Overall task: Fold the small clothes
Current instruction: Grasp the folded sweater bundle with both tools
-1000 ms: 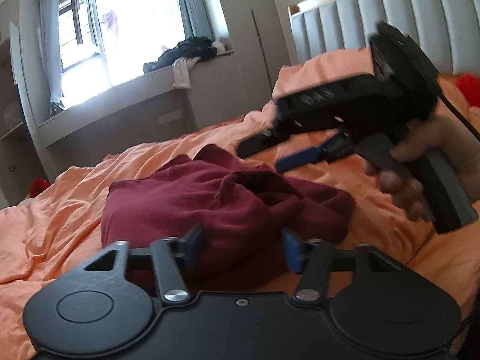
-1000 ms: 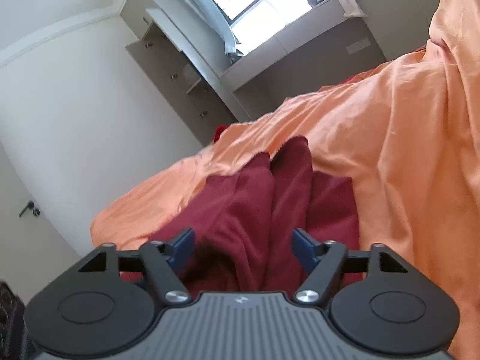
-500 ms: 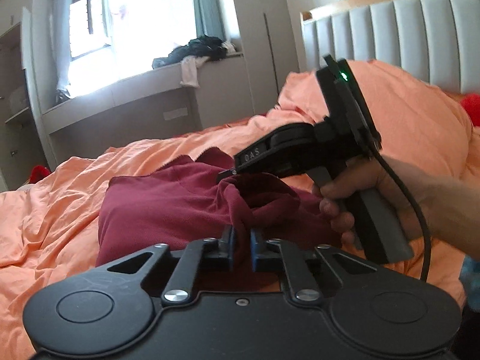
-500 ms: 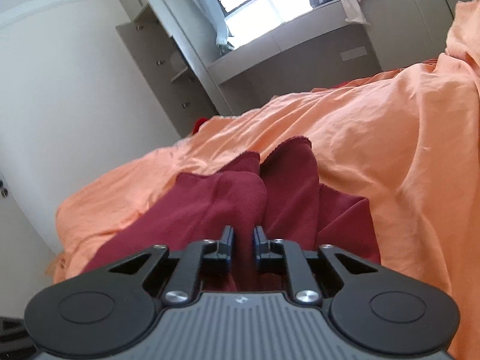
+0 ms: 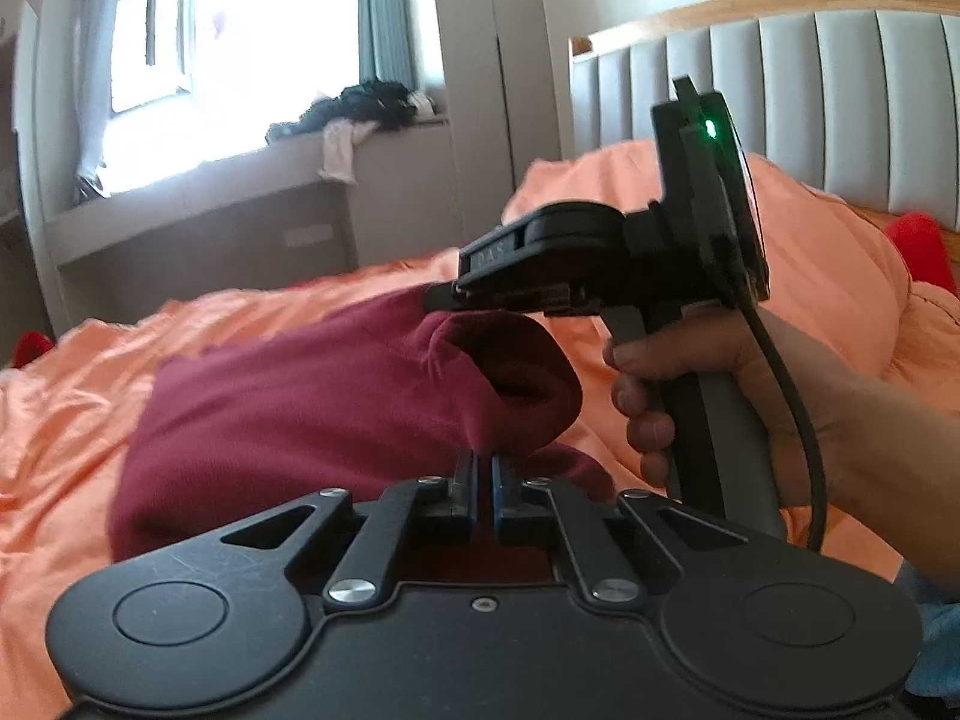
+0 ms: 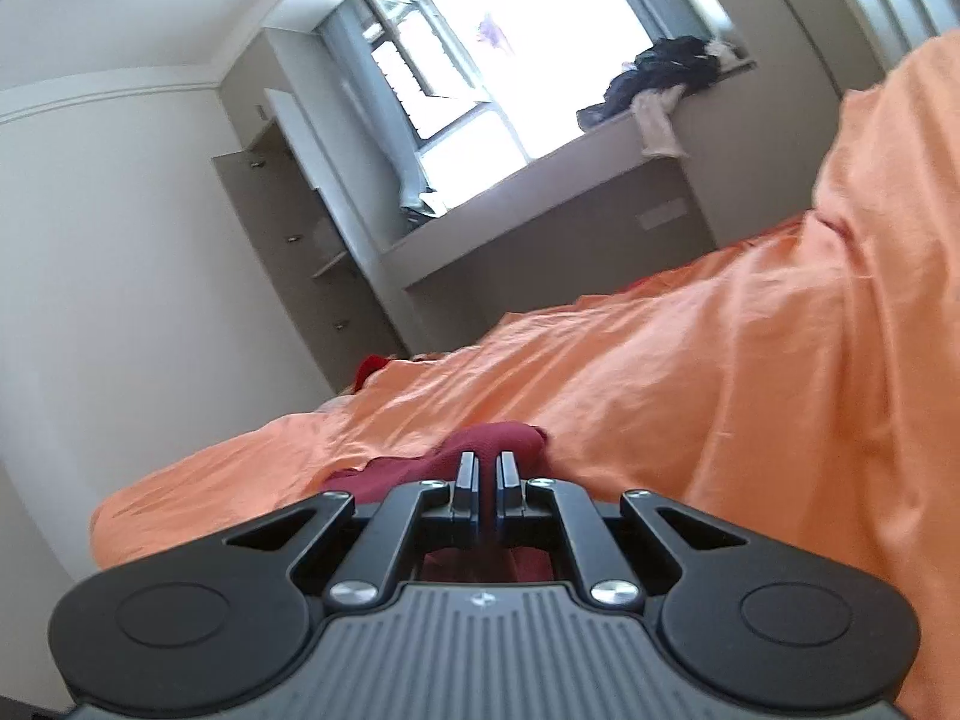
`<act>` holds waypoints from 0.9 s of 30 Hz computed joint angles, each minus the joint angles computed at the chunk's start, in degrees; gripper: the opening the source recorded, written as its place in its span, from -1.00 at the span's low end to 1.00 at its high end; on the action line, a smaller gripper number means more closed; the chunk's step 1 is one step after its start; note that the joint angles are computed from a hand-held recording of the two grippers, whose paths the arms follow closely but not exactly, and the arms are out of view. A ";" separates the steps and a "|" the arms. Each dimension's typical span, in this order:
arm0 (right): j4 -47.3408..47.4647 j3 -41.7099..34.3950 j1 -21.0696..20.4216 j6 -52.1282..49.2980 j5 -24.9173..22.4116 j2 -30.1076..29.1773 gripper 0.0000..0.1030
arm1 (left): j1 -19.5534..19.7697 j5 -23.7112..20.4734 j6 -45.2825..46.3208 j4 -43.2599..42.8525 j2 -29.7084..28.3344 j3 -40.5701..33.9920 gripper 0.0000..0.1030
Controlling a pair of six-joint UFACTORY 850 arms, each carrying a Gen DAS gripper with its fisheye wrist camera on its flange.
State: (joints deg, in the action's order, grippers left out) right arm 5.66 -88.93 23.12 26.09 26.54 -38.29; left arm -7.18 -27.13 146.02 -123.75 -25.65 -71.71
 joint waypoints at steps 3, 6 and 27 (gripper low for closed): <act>0.11 -0.30 -0.48 0.98 -2.38 -0.43 -0.90 | -0.24 0.76 -1.88 1.77 -0.74 -0.59 -0.93; 0.09 -0.86 -0.64 0.74 -4.45 -0.89 -0.89 | 0.28 1.08 -7.54 6.64 -1.70 -1.81 -0.93; -2.04 1.61 -1.41 4.72 -6.60 -0.01 -0.72 | 0.81 0.10 -18.28 14.06 -2.46 -3.76 -0.56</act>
State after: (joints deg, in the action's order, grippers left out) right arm 3.62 -87.33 21.71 30.81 19.94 -38.29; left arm -6.37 -27.03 127.74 -109.69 -28.11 -75.47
